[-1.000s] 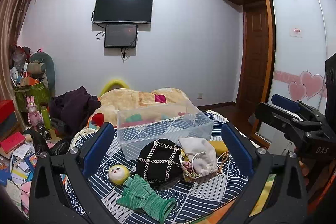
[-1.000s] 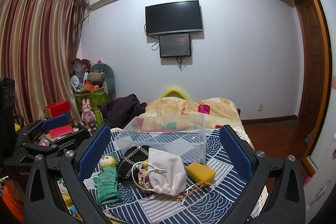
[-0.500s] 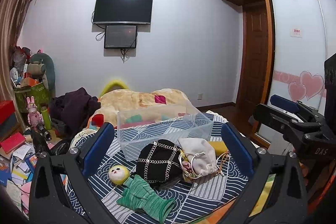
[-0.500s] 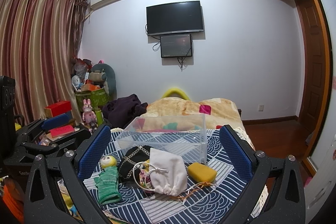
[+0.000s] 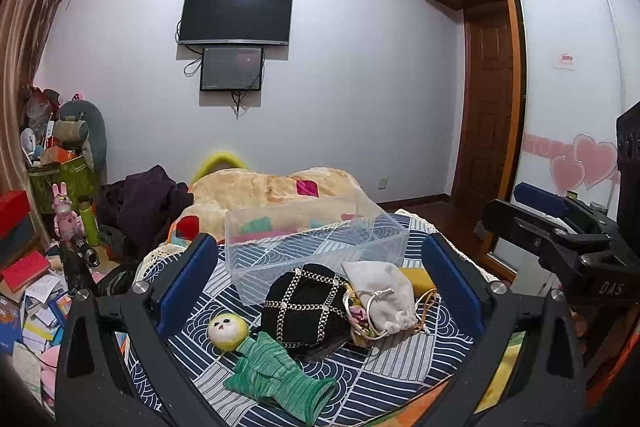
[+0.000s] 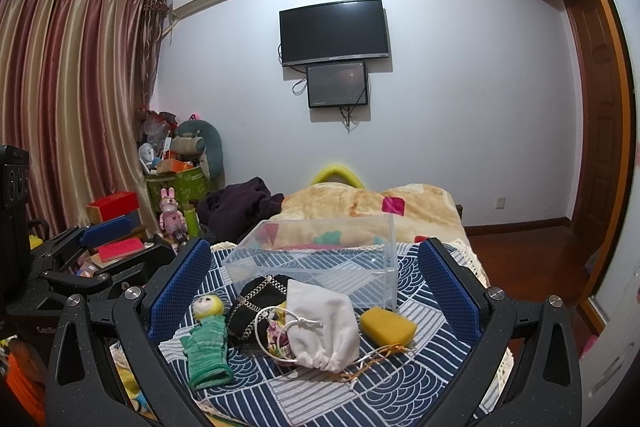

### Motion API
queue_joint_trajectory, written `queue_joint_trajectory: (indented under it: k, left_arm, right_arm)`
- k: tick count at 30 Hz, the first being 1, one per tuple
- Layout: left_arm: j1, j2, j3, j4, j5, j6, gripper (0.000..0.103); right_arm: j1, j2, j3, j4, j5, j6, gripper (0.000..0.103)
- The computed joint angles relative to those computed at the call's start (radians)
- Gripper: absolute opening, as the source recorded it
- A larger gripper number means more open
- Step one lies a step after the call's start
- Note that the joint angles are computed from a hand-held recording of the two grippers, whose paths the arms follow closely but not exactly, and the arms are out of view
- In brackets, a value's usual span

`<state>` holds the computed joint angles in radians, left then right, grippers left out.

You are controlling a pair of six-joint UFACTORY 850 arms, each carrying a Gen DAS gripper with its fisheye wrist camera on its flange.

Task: Organize soft objects
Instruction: 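Grasp the white drawstring pouch with the right tool while the left tool grasps the yellow doll head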

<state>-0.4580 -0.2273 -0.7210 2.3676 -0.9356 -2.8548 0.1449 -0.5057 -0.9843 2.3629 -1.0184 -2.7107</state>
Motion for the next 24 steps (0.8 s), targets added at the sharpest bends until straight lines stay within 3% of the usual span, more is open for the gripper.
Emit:
queue_joint_trajectory:
  k: [5,13,17,19,24]
  left_arm:
    - [0.026,-0.013,-0.001,0.006,0.031,-0.040,0.103]
    - [0.112,-0.095,-0.034,-0.028,0.163,-0.084,0.102]
    - [0.163,-0.139,-0.057,-0.033,0.226,-0.119,0.088]
    - [0.189,-0.167,-0.075,-0.035,0.256,-0.136,0.085]
    - [0.232,-0.230,-0.113,-0.005,0.297,-0.178,0.079]
  right_arm:
    - [0.004,-0.028,-0.032,-0.036,0.042,0.031,0.103]
    - [0.025,-0.116,-0.128,-0.120,0.189,0.111,0.103]
    - [0.028,-0.154,-0.176,-0.189,0.237,0.191,0.103]
    - [0.031,-0.174,-0.196,-0.204,0.255,0.216,0.101]
    - [0.036,-0.209,-0.242,-0.272,0.300,0.302,0.088]
